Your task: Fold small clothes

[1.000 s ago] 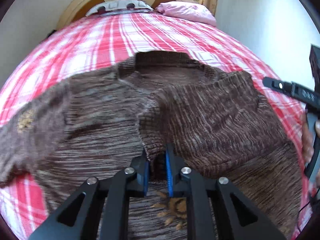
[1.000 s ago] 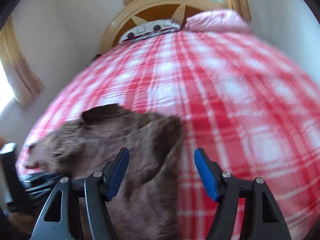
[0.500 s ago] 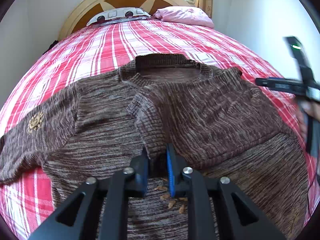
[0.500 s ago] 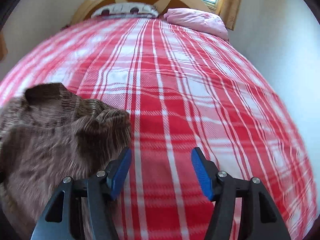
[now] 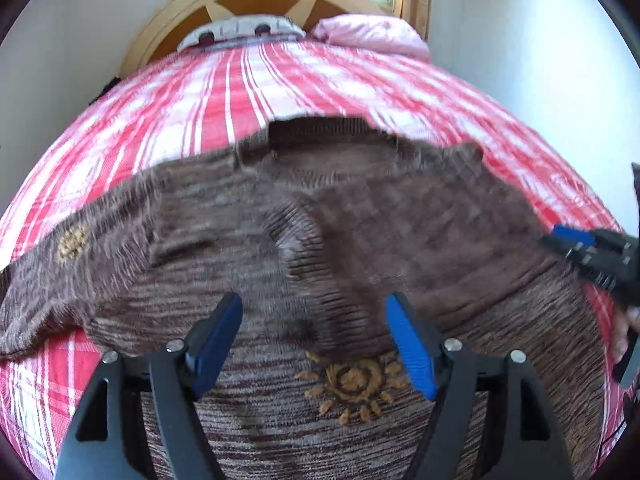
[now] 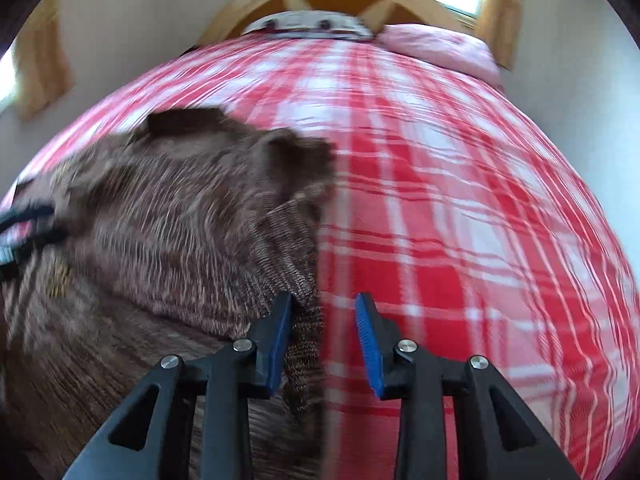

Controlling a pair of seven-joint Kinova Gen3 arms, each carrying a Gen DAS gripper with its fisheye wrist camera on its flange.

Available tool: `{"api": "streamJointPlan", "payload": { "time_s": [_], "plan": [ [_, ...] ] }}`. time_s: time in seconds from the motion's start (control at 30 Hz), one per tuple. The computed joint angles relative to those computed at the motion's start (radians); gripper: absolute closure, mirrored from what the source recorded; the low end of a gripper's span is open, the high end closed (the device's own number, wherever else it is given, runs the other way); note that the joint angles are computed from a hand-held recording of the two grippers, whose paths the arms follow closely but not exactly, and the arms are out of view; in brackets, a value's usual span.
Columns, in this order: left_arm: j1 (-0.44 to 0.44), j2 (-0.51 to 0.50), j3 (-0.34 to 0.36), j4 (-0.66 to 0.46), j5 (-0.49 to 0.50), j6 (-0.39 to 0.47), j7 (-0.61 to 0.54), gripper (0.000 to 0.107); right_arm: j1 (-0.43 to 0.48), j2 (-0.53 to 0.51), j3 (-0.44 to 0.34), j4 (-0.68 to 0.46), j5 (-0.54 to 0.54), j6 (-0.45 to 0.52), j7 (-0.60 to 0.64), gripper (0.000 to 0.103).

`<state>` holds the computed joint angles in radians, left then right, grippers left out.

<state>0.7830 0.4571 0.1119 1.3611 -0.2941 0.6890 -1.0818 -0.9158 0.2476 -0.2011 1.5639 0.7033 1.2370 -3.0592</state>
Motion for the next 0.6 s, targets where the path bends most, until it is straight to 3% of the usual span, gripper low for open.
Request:
{"api": "streamJointPlan", "payload": {
  "time_s": [0.1,0.23,0.33,0.43,0.5,0.6],
  "plan": [
    [0.001,0.019,0.012,-0.030,0.012,0.061,-0.042,0.030,0.020,-0.043,-0.003,0.044,-0.047,-0.005,-0.014,0.069],
    [0.025,-0.004,-0.003,0.003,-0.030,0.048,-0.041,0.030,0.032,-0.044,-0.046,0.013,-0.056,0.087,-0.011,0.066],
    [0.051,-0.019,-0.036,0.024,-0.086,0.030,0.012,0.025,-0.058,-0.067,-0.008,0.036,0.051,0.047,-0.068,0.057],
    [0.040,-0.026,-0.046,0.027,-0.104,0.039,0.055,0.023,-0.028,-0.053,-0.050,0.031,0.114,-0.059,-0.049,0.056],
    [0.023,-0.037,-0.051,0.041,-0.110,0.043,0.084,0.023,0.038,-0.025,-0.095,0.010,0.090,-0.124,-0.012,0.056],
    [-0.022,-0.073,-0.061,0.088,-0.115,0.035,0.121,0.023,0.037,0.050,-0.044,-0.049,-0.019,-0.104,0.051,0.055]
  ]
}}
